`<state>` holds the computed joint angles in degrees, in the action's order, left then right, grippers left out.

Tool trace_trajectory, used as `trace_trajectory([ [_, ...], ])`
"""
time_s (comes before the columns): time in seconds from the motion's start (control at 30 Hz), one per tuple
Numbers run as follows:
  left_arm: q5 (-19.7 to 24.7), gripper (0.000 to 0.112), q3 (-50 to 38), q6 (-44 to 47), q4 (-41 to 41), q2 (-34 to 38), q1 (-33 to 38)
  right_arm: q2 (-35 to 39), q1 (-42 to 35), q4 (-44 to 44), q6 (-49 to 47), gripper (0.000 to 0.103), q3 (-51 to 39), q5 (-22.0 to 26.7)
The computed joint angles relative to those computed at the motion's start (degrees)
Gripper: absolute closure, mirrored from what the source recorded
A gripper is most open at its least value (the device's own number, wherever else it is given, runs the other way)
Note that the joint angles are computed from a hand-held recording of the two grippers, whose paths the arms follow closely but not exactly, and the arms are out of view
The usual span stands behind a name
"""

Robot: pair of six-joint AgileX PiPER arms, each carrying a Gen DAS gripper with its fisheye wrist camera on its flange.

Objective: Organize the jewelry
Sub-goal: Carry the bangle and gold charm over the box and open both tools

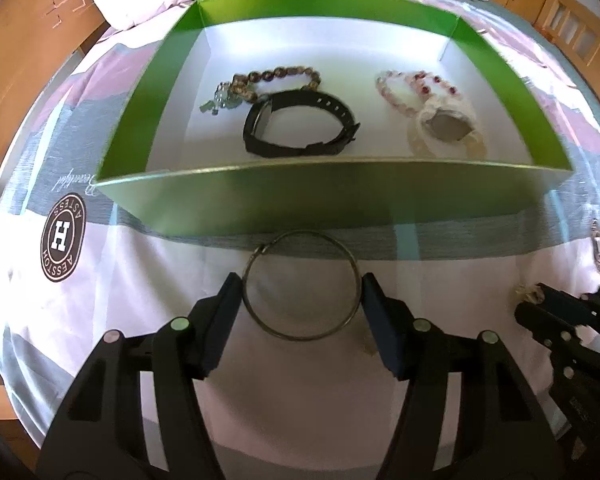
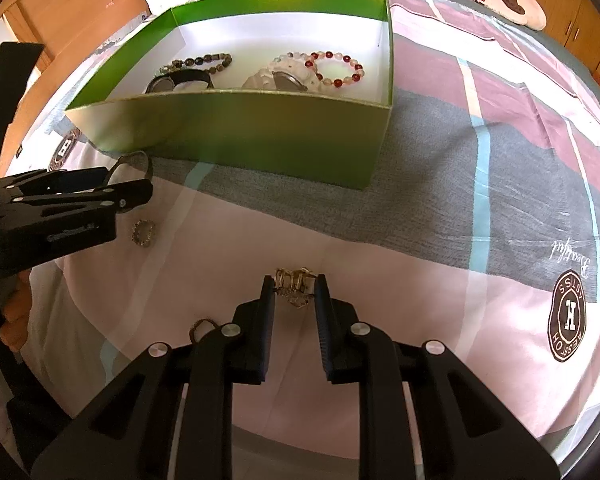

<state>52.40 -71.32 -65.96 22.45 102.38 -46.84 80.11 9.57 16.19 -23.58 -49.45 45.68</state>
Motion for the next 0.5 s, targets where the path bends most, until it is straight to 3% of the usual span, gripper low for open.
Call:
trace_trajectory([
  [0.2, -5.95, 0.050, 3.75, 1.92, 0.45, -9.03, -2.15, -3.80, -5.96, 16.13, -15.29, 0.083, -1.28, 5.54],
  [0.3, -7.14, 0.050, 4.92, 0.24, 3.67, -13.58, -2.17, -5.56, -7.83, 21.76, -19.83, 0.083, -2.67, 5.69],
  [0.43, -6.88, 0.050, 3.30, -0.46, 8.29, -15.15, 2.26, -1.15, -7.74, 21.64, -15.48, 0.083, -9.66, 4.31],
  [0.5, -7.96, 0.050, 1.65, 2.27, 6.26, -13.78, 7.13, 4.06, -6.13, 19.26, -10.75, 0.083, -15.53, 3.19],
])
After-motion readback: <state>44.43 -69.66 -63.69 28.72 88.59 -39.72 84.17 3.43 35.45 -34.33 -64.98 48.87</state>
